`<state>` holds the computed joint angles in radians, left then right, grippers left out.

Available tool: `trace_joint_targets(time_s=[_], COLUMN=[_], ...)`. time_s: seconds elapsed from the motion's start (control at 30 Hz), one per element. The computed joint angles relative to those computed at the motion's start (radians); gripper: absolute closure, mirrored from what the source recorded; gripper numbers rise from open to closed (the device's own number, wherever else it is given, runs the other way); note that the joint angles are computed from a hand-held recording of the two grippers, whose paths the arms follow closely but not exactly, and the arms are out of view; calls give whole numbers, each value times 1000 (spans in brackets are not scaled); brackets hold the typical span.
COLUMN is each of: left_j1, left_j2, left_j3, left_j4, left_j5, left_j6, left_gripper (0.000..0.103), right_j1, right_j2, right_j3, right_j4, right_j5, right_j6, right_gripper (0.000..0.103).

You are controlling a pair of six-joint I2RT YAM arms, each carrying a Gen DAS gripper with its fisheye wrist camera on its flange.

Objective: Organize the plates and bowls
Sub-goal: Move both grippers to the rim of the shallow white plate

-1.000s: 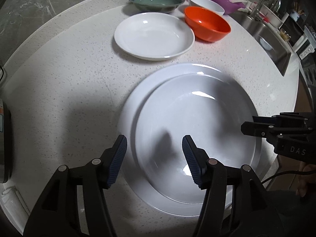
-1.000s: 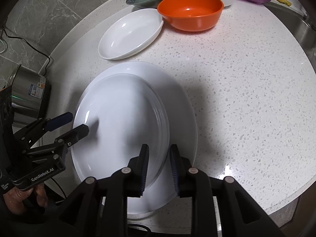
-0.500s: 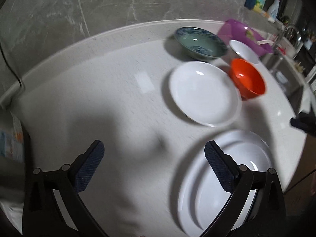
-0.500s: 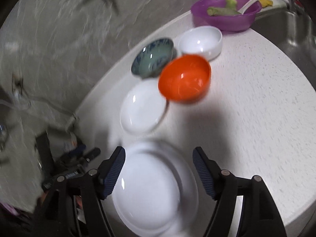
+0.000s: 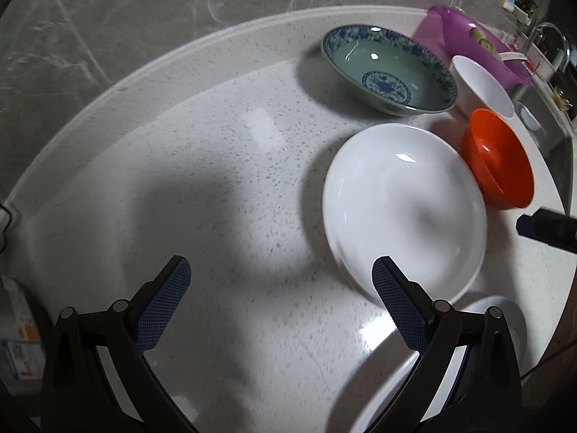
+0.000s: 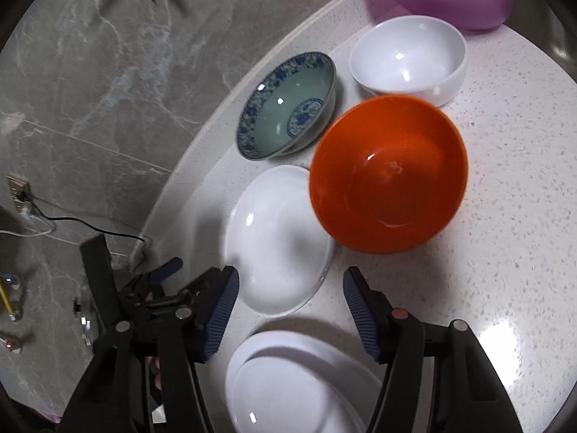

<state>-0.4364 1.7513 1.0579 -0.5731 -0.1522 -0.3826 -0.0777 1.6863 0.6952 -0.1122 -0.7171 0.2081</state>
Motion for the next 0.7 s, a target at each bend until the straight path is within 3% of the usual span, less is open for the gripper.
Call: trace_joint_targets(time_s=[0.03,0.2,0.47,0.7], left_j1=[10,79,129,124], left_j2=[24,121,241,263], left_j3=[13,76,184,214], left_j4=[6,16,6,3], left_j5=[12,112,233,259], left_j6=[9,78,152,197], left_gripper=[3,29,46,66], right_j1=[7,31,52,92], right_j2=[13,92,186,219], right_j3=[5,40,93,132], right_j4=[5,31,64,48], right_j5=[10,46,46,108], right_j6=[2,39,79,84], right_gripper=[40,47,53,60])
